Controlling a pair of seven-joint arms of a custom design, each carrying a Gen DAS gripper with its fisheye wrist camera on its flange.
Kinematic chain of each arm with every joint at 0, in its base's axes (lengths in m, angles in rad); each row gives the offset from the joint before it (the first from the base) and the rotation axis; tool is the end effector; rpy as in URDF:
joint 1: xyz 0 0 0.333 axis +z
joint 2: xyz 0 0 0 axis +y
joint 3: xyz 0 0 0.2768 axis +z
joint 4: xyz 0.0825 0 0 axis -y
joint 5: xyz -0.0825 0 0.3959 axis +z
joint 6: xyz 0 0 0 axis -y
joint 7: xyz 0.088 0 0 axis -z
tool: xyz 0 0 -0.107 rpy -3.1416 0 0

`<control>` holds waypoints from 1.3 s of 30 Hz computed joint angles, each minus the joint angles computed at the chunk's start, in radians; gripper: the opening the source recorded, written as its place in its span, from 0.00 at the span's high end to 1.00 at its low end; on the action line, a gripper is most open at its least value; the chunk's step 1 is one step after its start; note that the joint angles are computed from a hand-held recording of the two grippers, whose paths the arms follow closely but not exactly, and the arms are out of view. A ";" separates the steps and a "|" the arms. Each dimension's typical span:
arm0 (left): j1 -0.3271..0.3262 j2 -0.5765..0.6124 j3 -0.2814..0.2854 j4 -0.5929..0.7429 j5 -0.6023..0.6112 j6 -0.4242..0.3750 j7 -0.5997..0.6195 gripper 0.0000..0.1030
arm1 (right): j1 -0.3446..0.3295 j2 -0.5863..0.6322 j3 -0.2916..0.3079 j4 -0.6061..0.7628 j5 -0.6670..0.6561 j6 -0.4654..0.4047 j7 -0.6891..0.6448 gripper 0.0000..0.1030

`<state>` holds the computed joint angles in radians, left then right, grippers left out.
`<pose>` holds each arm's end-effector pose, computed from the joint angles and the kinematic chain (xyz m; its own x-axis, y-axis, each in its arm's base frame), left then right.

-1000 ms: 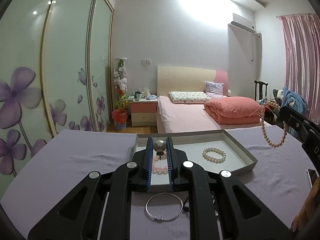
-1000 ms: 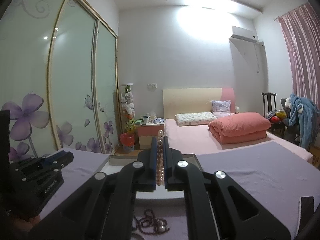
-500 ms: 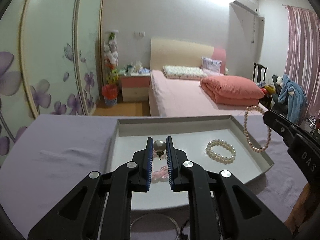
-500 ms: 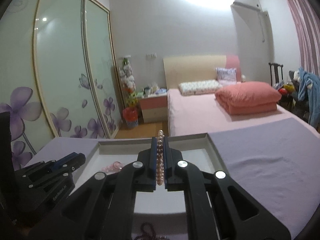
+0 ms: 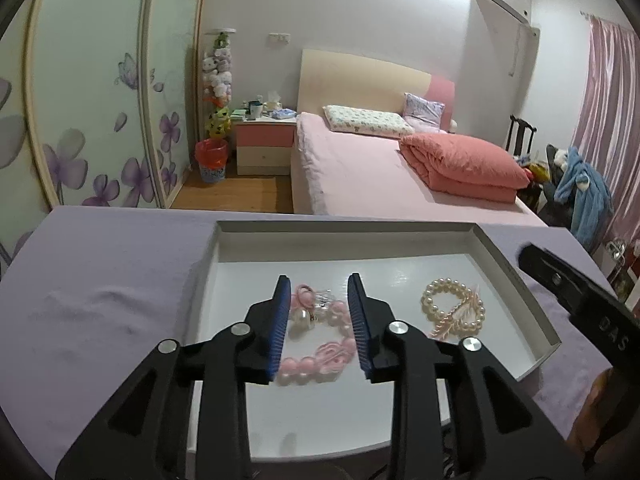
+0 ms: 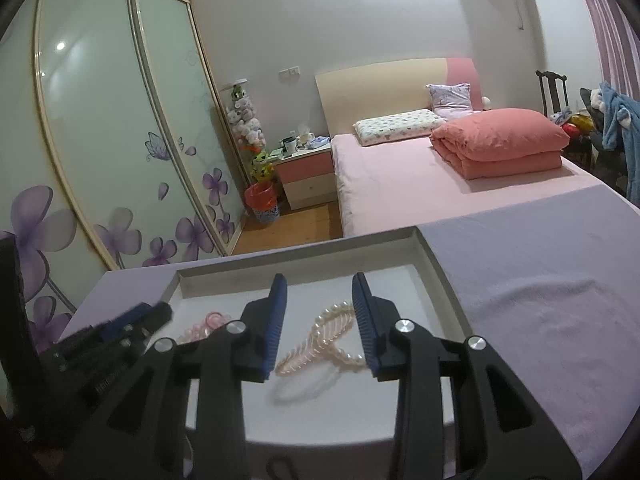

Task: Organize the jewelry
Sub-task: 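Open the right tool in the tray while the left tool drops the earring beside the pink bracelet, then withdraw both tools from the tray toward the remaining silver bangles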

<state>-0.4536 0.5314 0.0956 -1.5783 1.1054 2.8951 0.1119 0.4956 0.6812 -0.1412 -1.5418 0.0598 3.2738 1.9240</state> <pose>0.6463 -0.3095 0.3548 0.0198 -0.9929 0.1176 -0.5809 -0.1072 -0.8069 0.6870 0.2738 0.3485 0.1659 -0.9505 -0.2627 -0.5394 0.1356 -0.8311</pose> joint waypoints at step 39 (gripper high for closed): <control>0.190 -0.356 -0.221 -0.513 0.213 -0.083 -0.147 0.47 | -0.522 -0.333 0.650 -0.585 0.016 -0.075 -0.369 0.68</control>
<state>-0.2634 0.1754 -0.1258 -2.0909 1.3183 2.8125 -0.0350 -0.0269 0.3482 0.5087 -2.1267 0.0762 3.1984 1.5547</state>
